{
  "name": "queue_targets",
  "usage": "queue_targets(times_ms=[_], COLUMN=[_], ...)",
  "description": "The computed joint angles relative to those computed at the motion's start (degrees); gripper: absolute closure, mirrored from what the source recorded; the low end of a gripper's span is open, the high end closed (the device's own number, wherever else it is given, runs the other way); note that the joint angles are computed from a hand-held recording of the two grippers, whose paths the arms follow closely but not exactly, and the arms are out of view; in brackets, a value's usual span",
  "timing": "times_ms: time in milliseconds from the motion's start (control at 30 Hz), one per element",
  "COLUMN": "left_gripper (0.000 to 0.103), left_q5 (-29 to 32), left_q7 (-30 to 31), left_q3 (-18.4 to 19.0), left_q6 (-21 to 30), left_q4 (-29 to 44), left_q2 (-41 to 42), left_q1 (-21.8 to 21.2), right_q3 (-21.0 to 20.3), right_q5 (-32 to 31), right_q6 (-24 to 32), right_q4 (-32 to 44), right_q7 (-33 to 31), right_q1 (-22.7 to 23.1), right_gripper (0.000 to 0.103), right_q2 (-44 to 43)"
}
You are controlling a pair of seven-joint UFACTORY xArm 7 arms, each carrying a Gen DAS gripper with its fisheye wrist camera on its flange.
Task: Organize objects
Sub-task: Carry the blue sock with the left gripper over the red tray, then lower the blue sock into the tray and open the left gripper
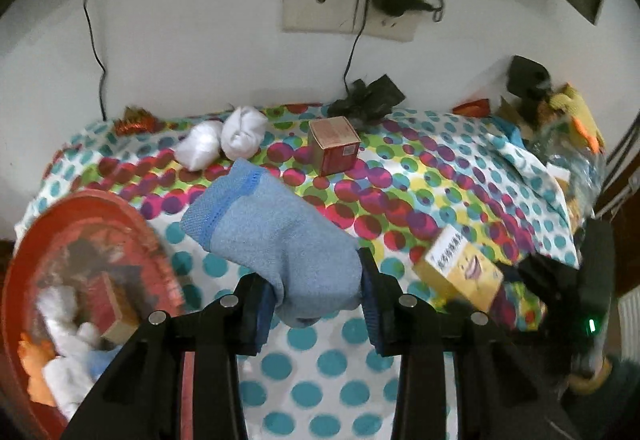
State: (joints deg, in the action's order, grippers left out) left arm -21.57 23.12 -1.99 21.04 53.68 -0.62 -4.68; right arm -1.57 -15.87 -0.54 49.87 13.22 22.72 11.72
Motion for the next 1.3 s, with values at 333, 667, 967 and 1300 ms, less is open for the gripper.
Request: queue_targets(times_ms=[333,667,967,1300], left_gripper=[0.068,0.068,0.068,0.067], left_q5=[-0.6,5.8,11.5,15.9], left_q7=[3.6,-0.9,-5.2,-11.1], left_q3=[3.1,6.1,8.6,9.8], left_q6=[1.7,3.0,5.1,5.2], left_q4=[-6.0,-8.2,-6.9,-2.0], left_q2=[-9.3,-14.4,-14.2,-5.7], left_q1=[-0.4,4.0,10.3,16.5], right_q3=[1.3,2.5,3.5,4.3], right_q5=[1.3,2.7,4.3,5.7], right_q6=[0.1,0.0,0.1,0.0], right_q4=[0.1,-0.1,-0.1,-0.3], right_q7=[-1.6,-3.3,-5.0,-6.6], right_q1=[-1.1,-2.2,-3.1,-3.7], right_gripper=[0.047,0.047,0.047,0.047], right_q2=[0.0,-0.1,-0.2,-0.3])
